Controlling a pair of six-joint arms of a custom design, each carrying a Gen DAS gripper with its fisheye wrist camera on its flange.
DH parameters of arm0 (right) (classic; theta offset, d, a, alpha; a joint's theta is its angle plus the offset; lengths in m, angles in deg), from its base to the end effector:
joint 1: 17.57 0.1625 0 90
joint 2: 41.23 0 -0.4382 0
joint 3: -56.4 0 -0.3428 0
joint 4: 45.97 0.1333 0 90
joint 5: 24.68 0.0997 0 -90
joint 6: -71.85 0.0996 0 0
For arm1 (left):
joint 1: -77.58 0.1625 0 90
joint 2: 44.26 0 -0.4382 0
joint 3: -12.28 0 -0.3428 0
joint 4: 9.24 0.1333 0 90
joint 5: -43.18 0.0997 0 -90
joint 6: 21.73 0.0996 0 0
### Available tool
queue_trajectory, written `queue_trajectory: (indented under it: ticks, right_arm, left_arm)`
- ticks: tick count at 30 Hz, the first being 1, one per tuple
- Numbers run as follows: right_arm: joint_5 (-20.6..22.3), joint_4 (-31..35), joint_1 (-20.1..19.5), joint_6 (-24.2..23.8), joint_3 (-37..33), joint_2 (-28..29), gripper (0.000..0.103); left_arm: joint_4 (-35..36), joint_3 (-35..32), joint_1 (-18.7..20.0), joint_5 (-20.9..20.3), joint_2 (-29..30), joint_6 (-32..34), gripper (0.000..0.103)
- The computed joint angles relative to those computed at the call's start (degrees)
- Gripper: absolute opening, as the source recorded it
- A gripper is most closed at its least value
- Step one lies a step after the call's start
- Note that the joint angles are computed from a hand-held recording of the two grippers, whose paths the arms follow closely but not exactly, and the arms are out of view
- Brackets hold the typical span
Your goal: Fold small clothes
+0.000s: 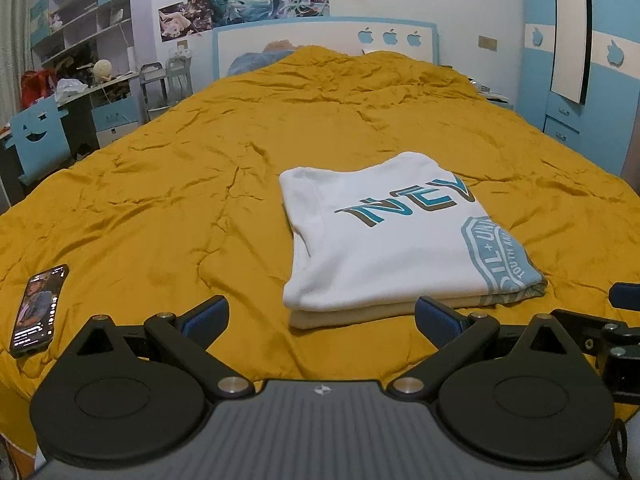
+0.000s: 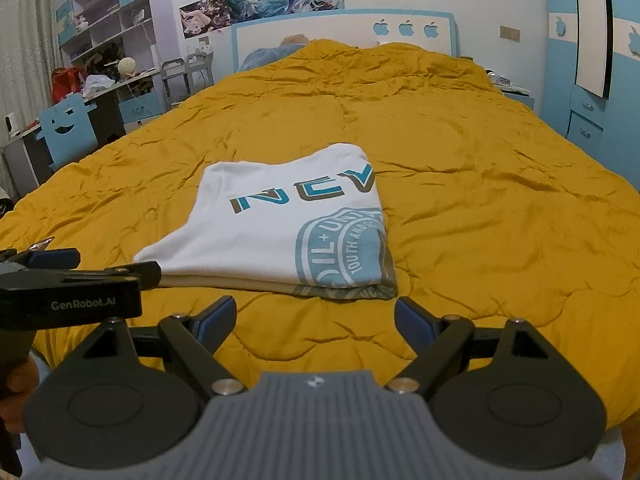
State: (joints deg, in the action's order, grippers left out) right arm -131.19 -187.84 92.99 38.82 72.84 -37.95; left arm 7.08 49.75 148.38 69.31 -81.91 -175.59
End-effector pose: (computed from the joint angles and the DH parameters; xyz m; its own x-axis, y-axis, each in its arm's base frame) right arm 0.4128 -0.8015 -0.0060 -0.6351 -0.5957 0.4918 -0.7675 0.5583 -0.3150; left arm -0.0212 -0.7382 0.3233 -0.5877 -0.4855 -0.6472 0.3903 0.5307 -0.7524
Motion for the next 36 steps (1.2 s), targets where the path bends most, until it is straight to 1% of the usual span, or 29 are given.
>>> queue_trajectory:
  ticks: [4,13,18,36]
  right_arm:
    - [-0.1,0.8,-0.1,0.0,-1.0,0.5,0.082]
    - [0.0,0.9,-0.1,-0.1,-1.2,0.6,0.082]
    - [-0.2,1.0,-0.1,0.0,-1.2,0.6,0.082]
    - [-0.3,2.4,0.1,0.3,-2.6,1.1,0.082]
  left_arm:
    - [1.6,-0.9,0.0,0.0,0.3,-1.0,0.103]
    - [0.7,-0.3,0.0,-0.1,-0.1,0.1,0.103]
    - [1.9,-0.9,0.1,-0.2,0.2,-0.7,0.103]
    - [2.4,-0.9,0.1,-0.2,0.0,-0.7,0.103]
